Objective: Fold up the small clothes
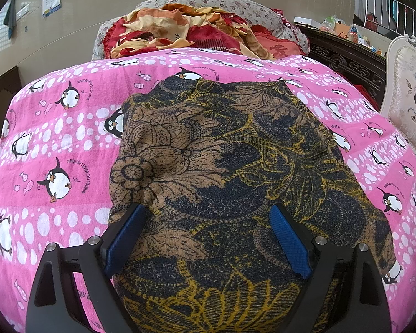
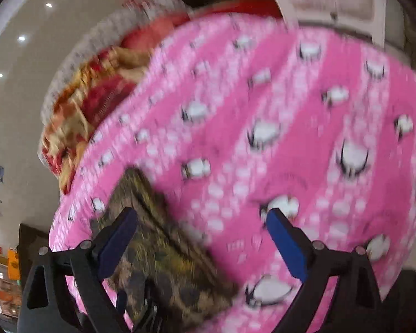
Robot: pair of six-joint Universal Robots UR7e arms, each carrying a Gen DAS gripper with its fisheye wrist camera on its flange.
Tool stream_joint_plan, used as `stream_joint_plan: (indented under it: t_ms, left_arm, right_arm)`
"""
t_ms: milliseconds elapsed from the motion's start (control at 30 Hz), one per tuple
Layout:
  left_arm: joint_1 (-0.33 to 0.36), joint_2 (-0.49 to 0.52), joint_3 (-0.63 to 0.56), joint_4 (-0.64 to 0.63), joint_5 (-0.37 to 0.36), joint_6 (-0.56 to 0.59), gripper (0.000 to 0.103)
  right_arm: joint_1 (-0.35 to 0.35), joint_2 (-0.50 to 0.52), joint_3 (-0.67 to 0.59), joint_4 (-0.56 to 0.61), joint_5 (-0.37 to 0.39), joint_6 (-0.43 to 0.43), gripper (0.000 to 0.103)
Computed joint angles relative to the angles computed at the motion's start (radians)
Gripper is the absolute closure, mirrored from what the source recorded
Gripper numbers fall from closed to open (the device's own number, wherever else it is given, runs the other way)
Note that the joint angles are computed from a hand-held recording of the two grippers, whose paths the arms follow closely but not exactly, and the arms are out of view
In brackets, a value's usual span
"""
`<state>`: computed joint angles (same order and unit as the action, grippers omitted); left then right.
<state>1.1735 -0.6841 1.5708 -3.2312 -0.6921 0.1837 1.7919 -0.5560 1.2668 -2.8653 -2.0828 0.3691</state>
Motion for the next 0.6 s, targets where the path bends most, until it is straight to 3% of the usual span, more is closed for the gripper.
stream_joint_plan:
  t_ms: [100,200,333,533,600]
  left_arm:
    - [0.000,0.000,0.000,0.000,0.000,0.000,0.029]
    - [0.000,0.000,0.000,-0.001,0.000,0.001,0.029]
    - [0.000,0.000,0.000,-0.001,0.000,0.001,0.029]
    - [0.000,0.000,0.000,0.000,0.000,0.000,0.029]
    - [0.000,0.000,0.000,0.000,0.000,0.001,0.029]
  right_arm:
    - [-0.004,-0.003,0.003,0.030,0.037,-0.013,0.006]
    - [-0.025,-0.010,0.029,-0.015,0.179,-0.054,0.006]
    - [-0.061,-0.016,0.022,0.019,0.341,-0.093,0.006]
    - [-0.078,-0.019,0.037,0.055,0.501,-0.132,0.006]
    - [-0.080,-0.017,0.044,0.064,0.518,-0.111,0.006]
